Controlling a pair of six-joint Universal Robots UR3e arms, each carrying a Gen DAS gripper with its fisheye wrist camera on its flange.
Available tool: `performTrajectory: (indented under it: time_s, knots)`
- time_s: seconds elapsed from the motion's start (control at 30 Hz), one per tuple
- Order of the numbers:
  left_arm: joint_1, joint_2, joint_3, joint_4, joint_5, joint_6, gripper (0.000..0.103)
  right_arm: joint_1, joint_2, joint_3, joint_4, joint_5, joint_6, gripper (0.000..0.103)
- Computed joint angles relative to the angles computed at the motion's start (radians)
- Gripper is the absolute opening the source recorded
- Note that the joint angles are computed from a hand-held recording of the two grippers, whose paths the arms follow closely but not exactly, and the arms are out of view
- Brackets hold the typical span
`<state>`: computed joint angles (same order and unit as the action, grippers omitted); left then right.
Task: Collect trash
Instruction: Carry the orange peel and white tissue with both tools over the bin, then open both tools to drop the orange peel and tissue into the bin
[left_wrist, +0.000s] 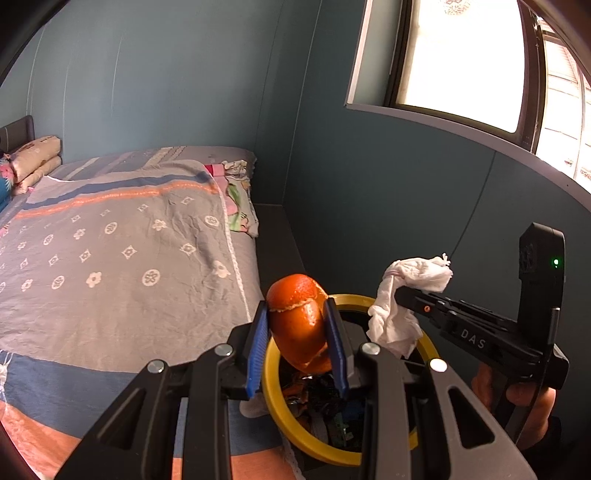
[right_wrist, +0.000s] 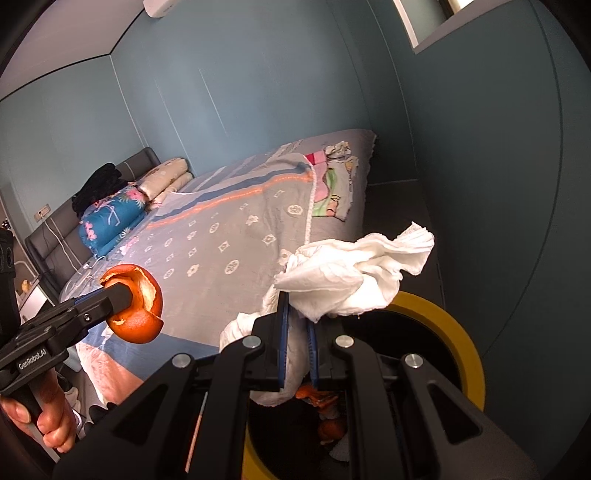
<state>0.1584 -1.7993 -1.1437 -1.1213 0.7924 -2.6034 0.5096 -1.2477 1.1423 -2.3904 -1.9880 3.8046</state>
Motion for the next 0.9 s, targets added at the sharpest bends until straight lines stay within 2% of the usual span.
performTrajectory:
  time_s: [0.23, 0.5, 0.6, 0.67, 0.73, 0.87, 0.9]
  knots:
    - [-0.053, -0.076, 0.055, -0.055, 0.012, 0.002, 0.029, -0.040, -0.009, 0.012, 0.055, 0.047, 0.012, 0.009]
    - [-0.091, -0.167, 0.138, -0.122, 0.021, 0.005, 0.030, -0.051, -0.025, 0.062, 0.058, 0.052, 0.055, 0.010]
    - [-0.085, -0.180, 0.149, -0.138, 0.003, 0.001, 0.036, -0.060, -0.028, 0.082, 0.039, 0.061, 0.058, 0.011]
    - [-0.076, -0.183, 0.156, -0.148, -0.010, -0.006, 0.045, -0.061, -0.023, 0.081, 0.038, 0.058, 0.065, 0.011]
    - [-0.071, -0.181, 0.156, -0.140, -0.013, -0.014, 0.049, -0.059, -0.026, 0.093, 0.030, 0.051, 0.076, 0.015]
    - [-0.055, -0.180, 0.160, -0.140, -0.025, -0.030, 0.053, -0.053, -0.024, 0.092, 0.027, 0.038, 0.106, 0.028]
    - [-0.049, -0.179, 0.160, -0.143, -0.027, -0.030, 0.053, -0.054, -0.025, 0.097, 0.024, 0.037, 0.105, 0.029]
